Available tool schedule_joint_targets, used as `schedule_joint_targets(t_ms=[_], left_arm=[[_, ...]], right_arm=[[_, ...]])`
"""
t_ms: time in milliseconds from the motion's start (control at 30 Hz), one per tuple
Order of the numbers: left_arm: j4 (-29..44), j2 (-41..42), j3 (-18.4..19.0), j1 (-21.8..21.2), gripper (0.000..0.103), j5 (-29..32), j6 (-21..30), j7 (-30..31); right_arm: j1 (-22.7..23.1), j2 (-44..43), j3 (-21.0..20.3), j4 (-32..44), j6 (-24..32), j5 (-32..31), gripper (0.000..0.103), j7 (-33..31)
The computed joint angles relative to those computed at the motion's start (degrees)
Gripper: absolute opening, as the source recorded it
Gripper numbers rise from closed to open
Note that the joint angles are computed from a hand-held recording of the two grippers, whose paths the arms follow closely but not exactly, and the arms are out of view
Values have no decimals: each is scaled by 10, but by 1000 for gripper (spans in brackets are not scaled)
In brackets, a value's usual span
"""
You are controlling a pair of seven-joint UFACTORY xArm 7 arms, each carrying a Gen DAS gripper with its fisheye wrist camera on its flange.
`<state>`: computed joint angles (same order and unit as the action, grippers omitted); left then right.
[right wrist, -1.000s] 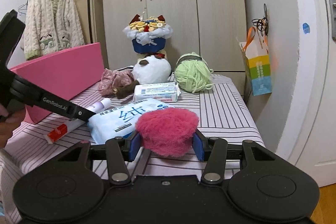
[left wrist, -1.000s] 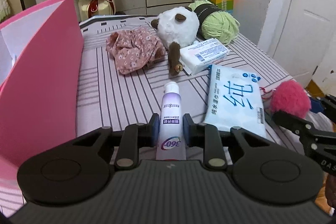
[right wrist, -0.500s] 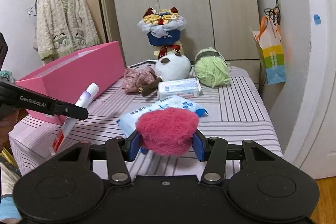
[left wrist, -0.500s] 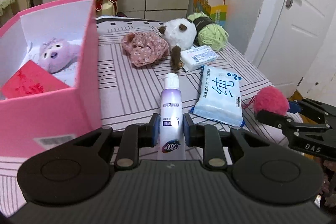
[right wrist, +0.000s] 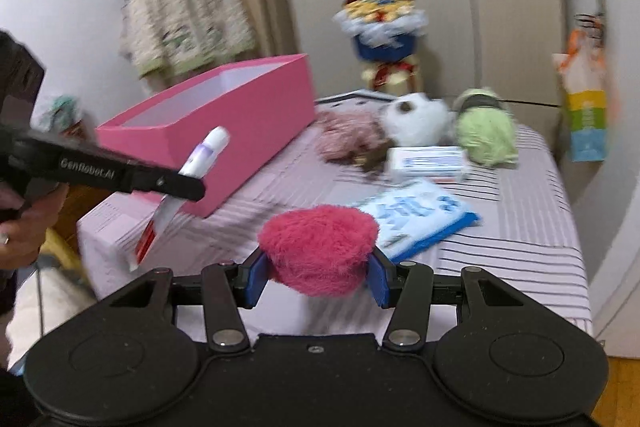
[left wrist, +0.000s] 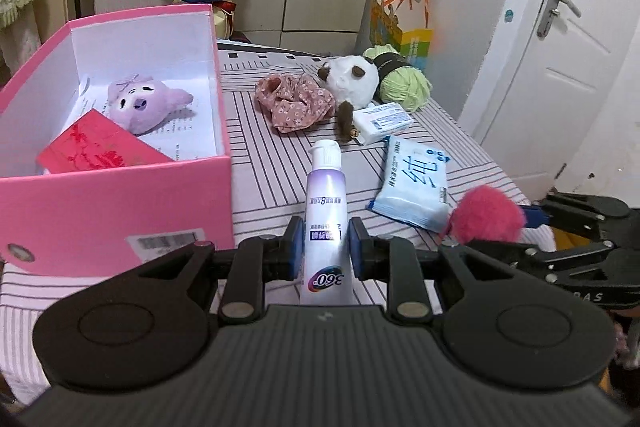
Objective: Organize soft objects
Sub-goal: 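Carry pompom and tube over the pink box and open both grippers to drop them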
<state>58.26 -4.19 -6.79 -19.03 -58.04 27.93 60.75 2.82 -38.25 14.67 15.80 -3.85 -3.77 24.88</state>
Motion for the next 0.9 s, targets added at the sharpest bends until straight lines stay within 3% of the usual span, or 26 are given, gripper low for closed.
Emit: schedule_joint_targets(t_ms=[167, 333, 633, 833, 900], left_arm=[[-11, -51, 26, 17, 22, 27, 58, -7], [-4, -81, 53, 29, 22, 47, 96, -17], [69, -52, 73, 50, 22, 51, 101, -13], [174, 47, 52, 81, 22, 80, 97, -61], [228, 96, 40, 94, 22, 110, 103, -98]], right_arm=[[113, 18, -82, 69, 76, 0, 55, -74], [141, 59, -78, 136, 84, 0, 55, -132], [121, 180, -44, 275, 74, -21, 55, -198], [51, 287, 7, 392, 91, -112, 55, -179], [51, 328, 3, 443, 120, -143, 55, -174]])
